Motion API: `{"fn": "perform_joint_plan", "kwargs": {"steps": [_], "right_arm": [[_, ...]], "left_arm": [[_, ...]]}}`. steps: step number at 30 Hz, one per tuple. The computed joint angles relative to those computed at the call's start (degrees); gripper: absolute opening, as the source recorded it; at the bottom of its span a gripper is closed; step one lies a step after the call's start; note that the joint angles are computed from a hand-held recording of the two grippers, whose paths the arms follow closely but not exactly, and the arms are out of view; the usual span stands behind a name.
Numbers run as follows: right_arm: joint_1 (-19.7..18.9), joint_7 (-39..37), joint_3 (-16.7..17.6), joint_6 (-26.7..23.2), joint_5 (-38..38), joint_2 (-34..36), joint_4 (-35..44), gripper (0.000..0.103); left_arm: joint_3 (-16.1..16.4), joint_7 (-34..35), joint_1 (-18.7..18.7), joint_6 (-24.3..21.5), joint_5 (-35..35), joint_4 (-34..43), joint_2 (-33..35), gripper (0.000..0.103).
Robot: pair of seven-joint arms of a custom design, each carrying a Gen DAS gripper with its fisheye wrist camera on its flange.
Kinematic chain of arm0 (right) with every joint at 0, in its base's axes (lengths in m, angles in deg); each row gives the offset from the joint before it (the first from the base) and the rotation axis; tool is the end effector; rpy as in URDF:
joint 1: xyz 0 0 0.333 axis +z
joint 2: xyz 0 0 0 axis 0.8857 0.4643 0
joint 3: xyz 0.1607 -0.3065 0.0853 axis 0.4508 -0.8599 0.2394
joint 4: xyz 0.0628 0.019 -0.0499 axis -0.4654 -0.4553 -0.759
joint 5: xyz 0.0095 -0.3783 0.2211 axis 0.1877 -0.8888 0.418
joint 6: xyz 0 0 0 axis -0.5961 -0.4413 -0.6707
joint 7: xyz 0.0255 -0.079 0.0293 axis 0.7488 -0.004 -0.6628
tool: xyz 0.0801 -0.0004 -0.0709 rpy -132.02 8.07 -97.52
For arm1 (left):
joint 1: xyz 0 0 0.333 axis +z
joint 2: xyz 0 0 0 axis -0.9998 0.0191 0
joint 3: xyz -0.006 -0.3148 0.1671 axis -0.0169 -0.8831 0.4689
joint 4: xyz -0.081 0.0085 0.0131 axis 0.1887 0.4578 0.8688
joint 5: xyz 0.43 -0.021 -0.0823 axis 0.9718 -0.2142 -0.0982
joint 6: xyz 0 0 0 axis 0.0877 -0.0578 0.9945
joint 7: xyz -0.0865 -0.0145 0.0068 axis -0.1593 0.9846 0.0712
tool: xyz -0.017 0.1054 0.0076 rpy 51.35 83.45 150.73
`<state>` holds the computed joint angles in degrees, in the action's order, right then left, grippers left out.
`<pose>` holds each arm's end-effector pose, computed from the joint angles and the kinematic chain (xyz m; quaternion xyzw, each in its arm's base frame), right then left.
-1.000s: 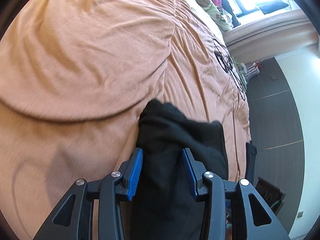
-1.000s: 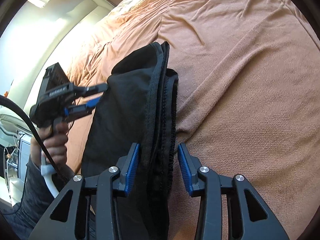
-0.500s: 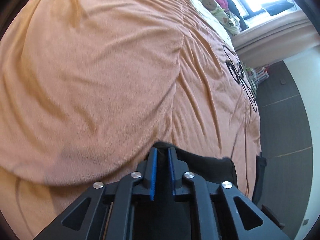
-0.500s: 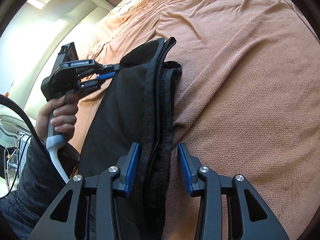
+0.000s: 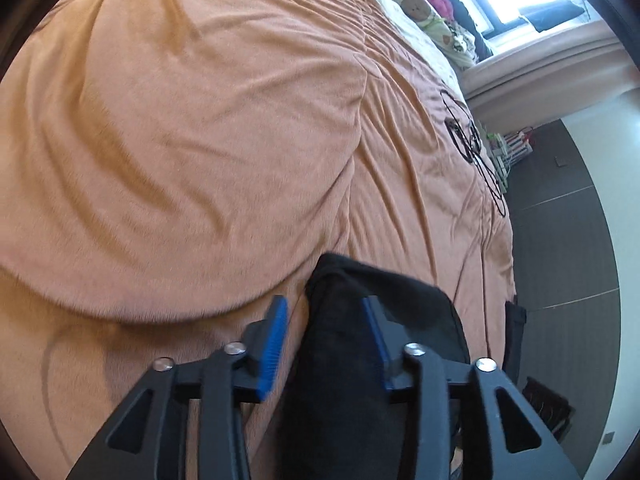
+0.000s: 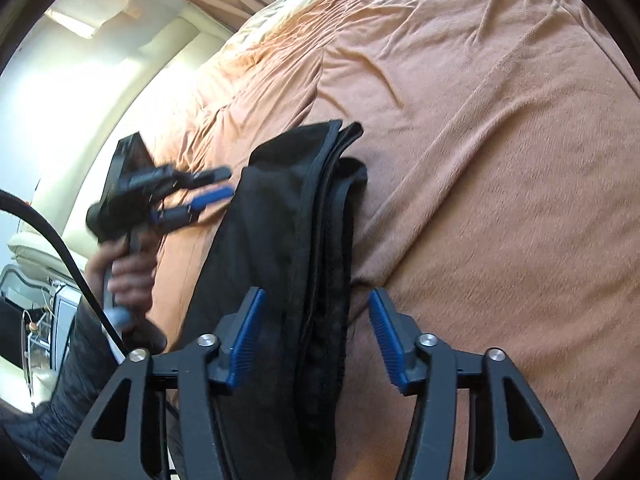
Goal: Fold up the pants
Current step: 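Lift the folded black pants with both tools off the bed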
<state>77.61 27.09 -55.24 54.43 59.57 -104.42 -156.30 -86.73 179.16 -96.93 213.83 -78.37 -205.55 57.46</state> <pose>0.4554 0.0957 0.5666 -0.6792 0.5984 0.0648 0.4199 0.5790 -0.1486 0.5057 0.7544 -0.5457 0.3511 0.0994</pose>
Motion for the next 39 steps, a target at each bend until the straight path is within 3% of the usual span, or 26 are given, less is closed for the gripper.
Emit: {"fn": "perform_joint_plan", "kwargs": {"steps": [10,24,27,29,31,39], "right_arm": [[0.7,-3.8,-0.8,-0.8,5.9,6.2,4.1,0.053],[-2.1,-3.9,-0.1,-9.6,9.2,13.6,9.9,0.053],[-2.5,-4.3,0.8,-9.4,9.6,15.1,11.1,0.051],[-2.7,-4.1,1.4,-8.4,9.1,15.3,11.3,0.039],[-2.7,-4.2,1.7,-7.7,9.0,14.8,11.0,0.029],[-1.3,-8.1,2.1,-4.2,9.8,11.9,9.3,0.023]], "left_arm": [[1.1,3.7,-1.9,-2.3,-6.6,-5.1,-4.2,0.049],[1.3,9.7,-3.5,-3.1,-14.2,-6.7,-3.9,0.049],[0.8,9.8,-3.1,-2.4,-15.3,-6.3,-3.1,0.039],[0.6,9.9,-3.0,-2.2,-15.8,-6.3,-3.1,0.020],[0.4,10.8,-3.1,-1.9,-16.5,-6.5,-3.5,0.013],[0.7,12.1,-4.1,0.4,-16.2,-7.3,-6.4,0.009]]}}
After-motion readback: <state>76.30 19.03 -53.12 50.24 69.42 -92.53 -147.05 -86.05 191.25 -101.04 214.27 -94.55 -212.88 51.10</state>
